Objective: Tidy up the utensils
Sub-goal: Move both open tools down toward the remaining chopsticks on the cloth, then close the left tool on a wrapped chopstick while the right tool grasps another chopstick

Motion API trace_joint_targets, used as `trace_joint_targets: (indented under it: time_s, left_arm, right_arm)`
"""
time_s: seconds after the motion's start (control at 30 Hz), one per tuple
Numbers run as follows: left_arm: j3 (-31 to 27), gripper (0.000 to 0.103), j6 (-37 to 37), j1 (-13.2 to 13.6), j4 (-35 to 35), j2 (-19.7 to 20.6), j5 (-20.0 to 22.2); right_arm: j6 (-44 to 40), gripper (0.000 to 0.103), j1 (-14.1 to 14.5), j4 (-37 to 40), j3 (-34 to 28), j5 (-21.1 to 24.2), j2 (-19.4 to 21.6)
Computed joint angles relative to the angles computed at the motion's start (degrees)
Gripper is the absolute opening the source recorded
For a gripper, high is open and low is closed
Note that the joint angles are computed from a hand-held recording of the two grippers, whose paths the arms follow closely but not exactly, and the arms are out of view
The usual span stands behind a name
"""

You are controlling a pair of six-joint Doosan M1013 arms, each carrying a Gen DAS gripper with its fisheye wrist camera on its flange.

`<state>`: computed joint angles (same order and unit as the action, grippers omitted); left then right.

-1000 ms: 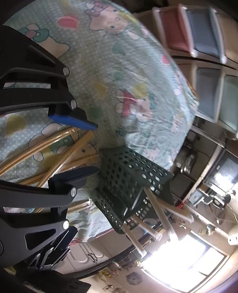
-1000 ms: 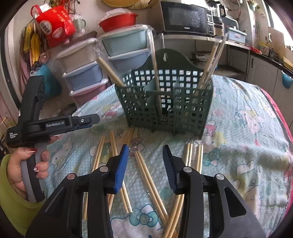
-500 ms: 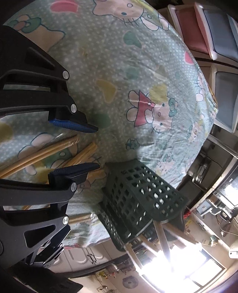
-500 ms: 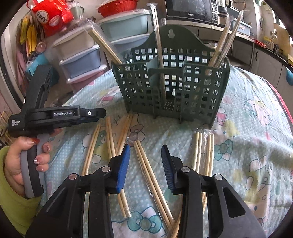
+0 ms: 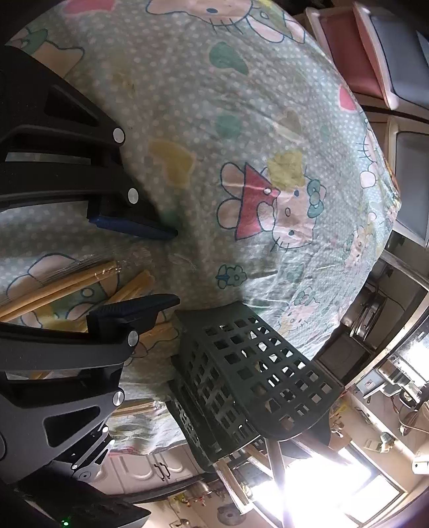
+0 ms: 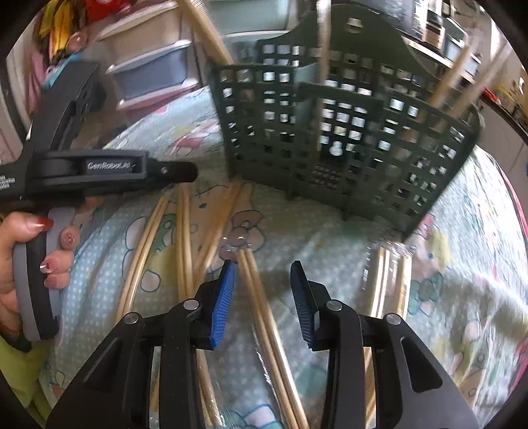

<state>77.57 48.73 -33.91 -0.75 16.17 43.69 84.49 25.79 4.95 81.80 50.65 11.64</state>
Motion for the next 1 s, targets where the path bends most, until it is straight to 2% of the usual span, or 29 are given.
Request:
trace_joint_targets:
  time_s: [0.07, 0.13, 0.23, 0.33, 0.43, 0.6, 0.8, 0.93, 1.0]
  left_arm:
    - [-0.6, 0.026, 0.2, -0.4, 2.0, 0.3, 0.9]
    - [-1.1, 0.015, -0.7, -0.8, 4.3, 0.7, 2.1]
    - [-0.9, 0.009, -1.0, -0.6, 4.2, 0.6, 1.9]
    - [-0.5, 0.003, -1.5, -0.5, 4.5, 0.4, 1.3]
    - [0.5, 0.001, -2.3, -0.5, 4.9, -0.3, -0.9]
    - [2.0, 0.001, -4.8, -1.1, 7.9, -2.1, -4.6]
    - [3.0, 0.001, -6.9, -2.2, 11.4, -4.3, -8.3]
    - [3.0, 0.001, -6.1, -2.7, 11.5, -5.1, -10.0]
    - [2.7, 0.001, -5.6, -2.7, 11.0, -5.2, -10.3]
  right_arm:
    - [-0.4, 0.034, 0.6, -1.0, -0.6, 0.8, 0.6]
    - [-0.4, 0.034, 1.2, -2.1, -1.0, 0.9, 1.0]
    - [0.6, 0.034, 1.7, -3.6, -1.5, 0.9, 1.7]
    - [1.7, 0.026, 1.8, -4.0, -1.8, 0.5, 2.1]
    - [3.2, 0.015, 1.7, -4.1, -1.6, -0.6, 2.0]
    - [4.5, 0.014, 0.8, -2.8, -0.8, -2.6, 1.3]
    - [5.1, 0.014, -0.5, 1.1, 1.7, -8.1, -1.4]
    - [5.5, 0.014, -1.4, 3.1, 3.2, -11.3, -3.5]
    - [5.2, 0.010, -1.8, 4.0, 3.7, -12.3, -4.4]
